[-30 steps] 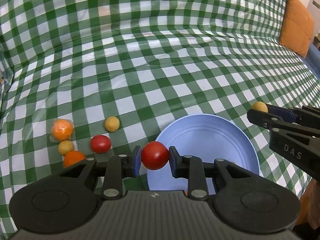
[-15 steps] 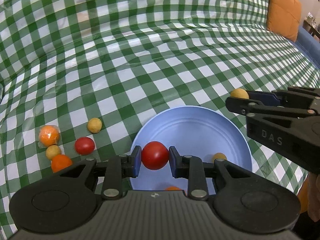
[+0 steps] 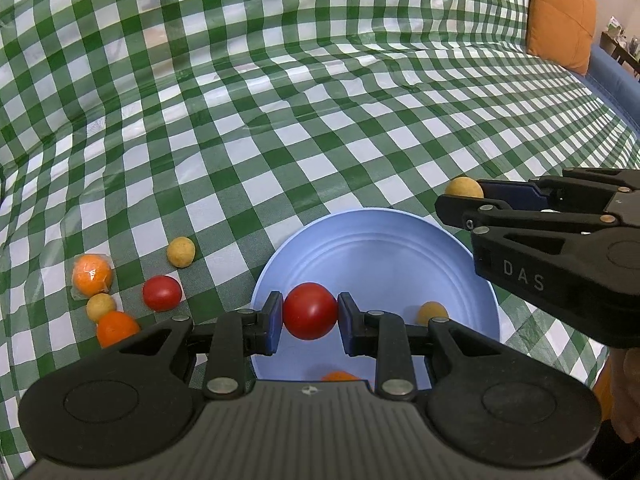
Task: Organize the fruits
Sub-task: 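Carry the red tomato over the plate with the left tool while the right tool carries the yellow fruit, then open the left tool to drop the red tomato into the plate while the right tool drops the yellow fruit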
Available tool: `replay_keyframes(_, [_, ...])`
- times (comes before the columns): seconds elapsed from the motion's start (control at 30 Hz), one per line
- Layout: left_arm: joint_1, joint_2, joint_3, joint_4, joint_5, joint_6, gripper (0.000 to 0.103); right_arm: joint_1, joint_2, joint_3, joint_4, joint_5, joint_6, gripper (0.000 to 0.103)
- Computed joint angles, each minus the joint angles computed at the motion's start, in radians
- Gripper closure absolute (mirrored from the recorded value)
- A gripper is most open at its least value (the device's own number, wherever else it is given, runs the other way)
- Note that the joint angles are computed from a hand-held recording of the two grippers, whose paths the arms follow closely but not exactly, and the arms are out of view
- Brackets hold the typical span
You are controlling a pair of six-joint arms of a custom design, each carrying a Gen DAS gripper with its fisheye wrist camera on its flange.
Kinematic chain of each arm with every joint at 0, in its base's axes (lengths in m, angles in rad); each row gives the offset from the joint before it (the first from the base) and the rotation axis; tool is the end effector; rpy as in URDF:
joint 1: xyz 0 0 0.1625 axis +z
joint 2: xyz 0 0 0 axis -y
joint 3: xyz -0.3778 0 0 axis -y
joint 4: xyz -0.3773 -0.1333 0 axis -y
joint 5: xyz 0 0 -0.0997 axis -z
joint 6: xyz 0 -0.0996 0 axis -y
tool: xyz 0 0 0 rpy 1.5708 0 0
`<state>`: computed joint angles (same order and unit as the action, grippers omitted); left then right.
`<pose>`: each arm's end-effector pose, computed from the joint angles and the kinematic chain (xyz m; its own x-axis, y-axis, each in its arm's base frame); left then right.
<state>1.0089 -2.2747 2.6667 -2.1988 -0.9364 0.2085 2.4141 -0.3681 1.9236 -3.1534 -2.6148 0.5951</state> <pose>0.0456 -0.2885 0.2517 -0.6318 0.4754 -0.6122 0.6632 0.7404 -0.1095 0.3744 -0.2702 -0.1262 -0.7099 0.0746 0.7004 -0.4210 0.7522 -0.5069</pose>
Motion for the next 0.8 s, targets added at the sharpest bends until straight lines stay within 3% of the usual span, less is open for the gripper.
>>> replay_keyframes(0.63, [-0.016, -0.022, 0.009, 0.021, -0.015, -0.024, 0.071, 0.000, 0.001, -0.003, 0.006, 0.004, 0.005, 0.073])
replay_keyframes(0.8, [-0.009, -0.024, 0.003, 0.015, -0.046, -0.021, 0.062, 0.002, 0.006, -0.006, -0.006, -0.009, 0.004, 0.068])
